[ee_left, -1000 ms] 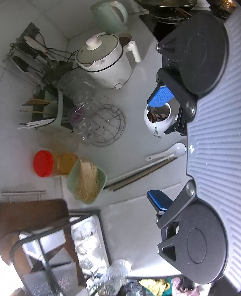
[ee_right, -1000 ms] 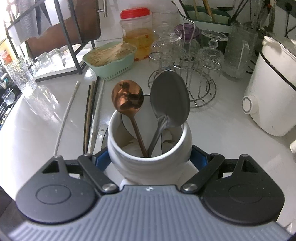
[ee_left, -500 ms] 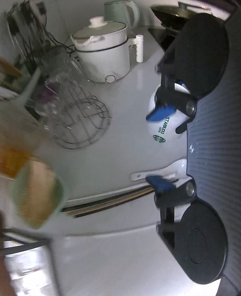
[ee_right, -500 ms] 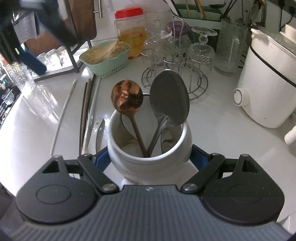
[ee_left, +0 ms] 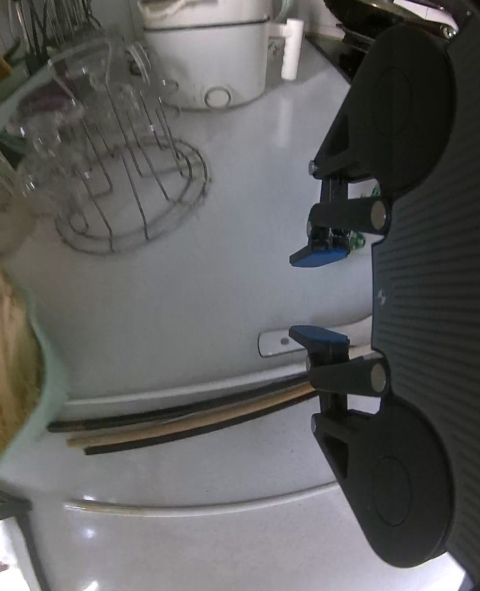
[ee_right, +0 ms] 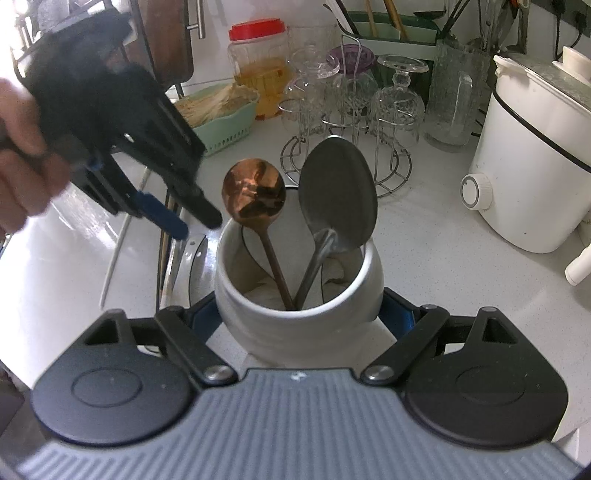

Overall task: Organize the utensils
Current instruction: 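Lower the left gripper onto the white ceramic spoon handle and close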

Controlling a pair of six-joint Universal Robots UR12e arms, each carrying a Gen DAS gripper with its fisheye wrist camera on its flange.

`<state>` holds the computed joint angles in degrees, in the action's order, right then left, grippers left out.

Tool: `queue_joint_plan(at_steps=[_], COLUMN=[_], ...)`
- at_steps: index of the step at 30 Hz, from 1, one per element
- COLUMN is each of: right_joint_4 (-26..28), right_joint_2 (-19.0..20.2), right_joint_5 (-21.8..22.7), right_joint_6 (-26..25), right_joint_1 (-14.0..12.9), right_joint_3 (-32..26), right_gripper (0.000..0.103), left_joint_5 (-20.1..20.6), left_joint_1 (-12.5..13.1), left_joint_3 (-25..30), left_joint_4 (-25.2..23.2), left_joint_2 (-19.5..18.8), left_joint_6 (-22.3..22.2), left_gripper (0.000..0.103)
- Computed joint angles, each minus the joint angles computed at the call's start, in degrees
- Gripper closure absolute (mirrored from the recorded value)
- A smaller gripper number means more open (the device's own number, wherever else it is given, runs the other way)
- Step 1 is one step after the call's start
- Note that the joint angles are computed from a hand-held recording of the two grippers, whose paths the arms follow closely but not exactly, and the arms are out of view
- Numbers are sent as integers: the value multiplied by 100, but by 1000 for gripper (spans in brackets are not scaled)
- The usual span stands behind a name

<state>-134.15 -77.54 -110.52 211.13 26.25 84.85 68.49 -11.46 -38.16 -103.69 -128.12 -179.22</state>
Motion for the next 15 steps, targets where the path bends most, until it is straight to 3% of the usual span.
queue_joint_plan(at_steps=[8, 15], right_joint_4=[-49, -59], right_joint_2=[-29, -27], right_joint_5=[92, 93], right_joint_6=[-129, -130], right_joint_1=[-29, -26], right_joint_3=[36, 31], right_gripper=[12, 12], left_joint_5=[407, 1006], left_joint_1=[-22, -214], left_joint_3=[-73, -22], left_joint_4=[95, 245], left_joint_2=[-28, -56], left_joint_6=[-56, 245], left_gripper=[63, 63])
